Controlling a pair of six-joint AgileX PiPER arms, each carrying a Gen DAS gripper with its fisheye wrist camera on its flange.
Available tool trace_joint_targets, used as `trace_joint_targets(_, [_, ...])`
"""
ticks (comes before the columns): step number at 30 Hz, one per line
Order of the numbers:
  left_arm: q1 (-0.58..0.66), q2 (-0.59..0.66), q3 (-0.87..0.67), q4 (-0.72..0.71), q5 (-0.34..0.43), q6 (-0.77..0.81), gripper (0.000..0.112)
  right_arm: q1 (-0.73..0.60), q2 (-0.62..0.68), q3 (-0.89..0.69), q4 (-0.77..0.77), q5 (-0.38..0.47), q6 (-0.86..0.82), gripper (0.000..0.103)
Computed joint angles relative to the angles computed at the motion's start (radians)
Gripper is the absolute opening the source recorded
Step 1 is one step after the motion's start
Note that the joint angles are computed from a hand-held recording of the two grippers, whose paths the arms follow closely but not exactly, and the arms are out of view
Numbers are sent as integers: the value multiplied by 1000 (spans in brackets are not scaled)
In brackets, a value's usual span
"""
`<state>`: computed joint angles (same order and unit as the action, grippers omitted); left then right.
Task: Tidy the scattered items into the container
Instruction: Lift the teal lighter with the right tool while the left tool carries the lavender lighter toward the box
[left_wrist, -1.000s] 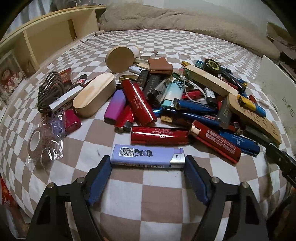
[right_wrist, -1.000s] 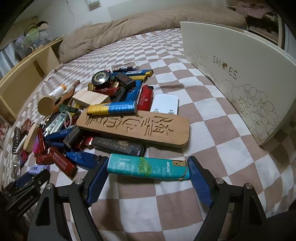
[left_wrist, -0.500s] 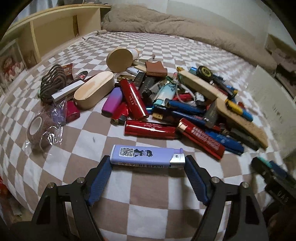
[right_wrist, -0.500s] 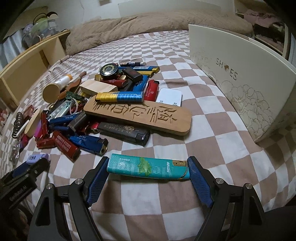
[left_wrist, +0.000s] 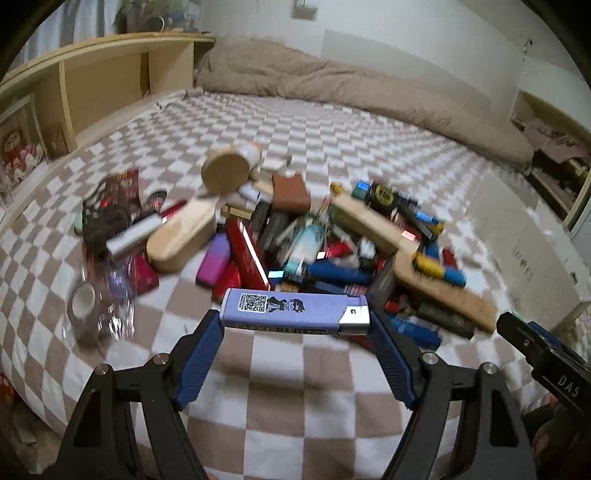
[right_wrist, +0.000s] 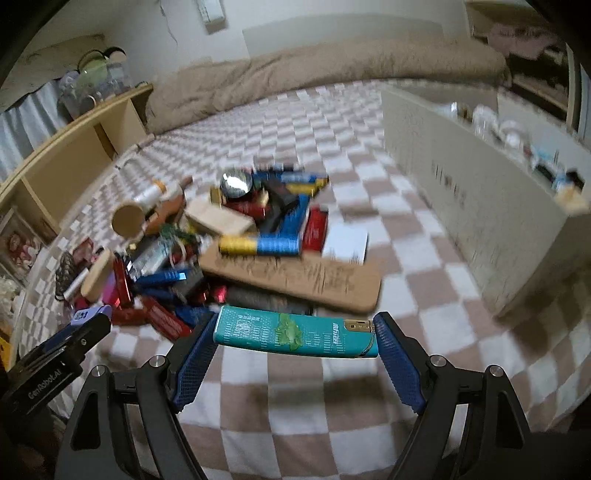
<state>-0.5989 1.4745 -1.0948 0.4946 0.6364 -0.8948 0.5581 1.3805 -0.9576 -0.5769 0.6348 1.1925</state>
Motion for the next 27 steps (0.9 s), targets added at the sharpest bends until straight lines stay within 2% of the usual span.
trace_joint_targets(6, [8,21,-97,-7,25,40,80,-37,-23,-79,-24,47,-65,84])
trace_joint_targets(13, [1,68,-238,-23,43,91,80,-105,-24,-172,-29,60,-156,84])
trace_joint_targets(27, [-46,167,-501,-124,57,228,80,-218,-11,-335,9,23,-260,84])
